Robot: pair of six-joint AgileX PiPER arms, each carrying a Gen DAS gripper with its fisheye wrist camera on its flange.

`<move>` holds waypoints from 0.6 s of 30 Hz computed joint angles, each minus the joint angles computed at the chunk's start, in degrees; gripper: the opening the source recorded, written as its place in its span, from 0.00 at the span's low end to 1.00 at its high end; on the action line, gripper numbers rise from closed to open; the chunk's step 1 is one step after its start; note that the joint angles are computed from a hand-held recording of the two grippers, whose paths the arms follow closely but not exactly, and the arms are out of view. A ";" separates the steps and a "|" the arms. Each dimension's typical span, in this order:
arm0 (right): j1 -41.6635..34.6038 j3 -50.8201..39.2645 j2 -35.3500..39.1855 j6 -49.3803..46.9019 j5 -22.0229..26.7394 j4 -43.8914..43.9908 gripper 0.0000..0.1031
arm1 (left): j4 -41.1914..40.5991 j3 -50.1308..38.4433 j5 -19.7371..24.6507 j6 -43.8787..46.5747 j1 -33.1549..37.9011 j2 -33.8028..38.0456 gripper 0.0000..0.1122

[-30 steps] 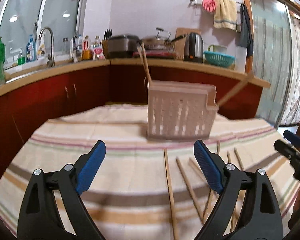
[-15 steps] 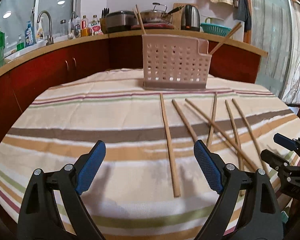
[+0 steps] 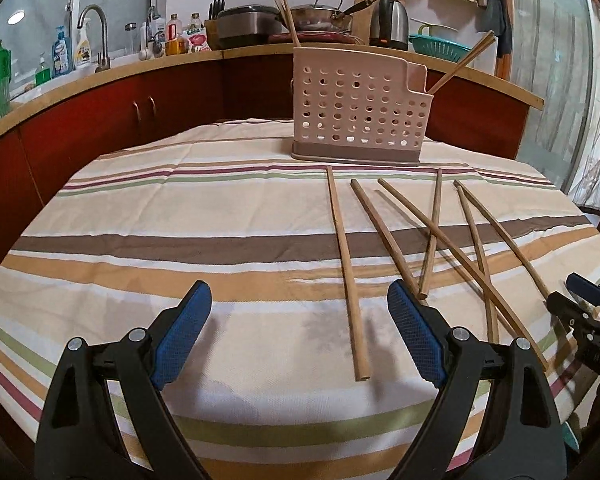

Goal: Organize utensils
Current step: 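Move both open tools back toward the remaining chopsticks, then close the left tool on a wooden chopstick while the right tool grasps another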

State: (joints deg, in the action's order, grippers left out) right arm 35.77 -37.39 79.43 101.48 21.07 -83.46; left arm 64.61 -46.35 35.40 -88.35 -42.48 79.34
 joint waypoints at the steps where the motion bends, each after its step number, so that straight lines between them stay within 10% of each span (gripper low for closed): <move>1: -0.11 0.59 -0.46 0.72 -0.46 -0.85 0.51 | -0.06 0.04 -0.24 0.12 -0.10 0.05 0.77; 18: -1.86 3.48 -2.55 10.43 -5.83 -12.45 0.24 | -4.28 2.07 -3.94 5.59 -1.16 0.31 0.35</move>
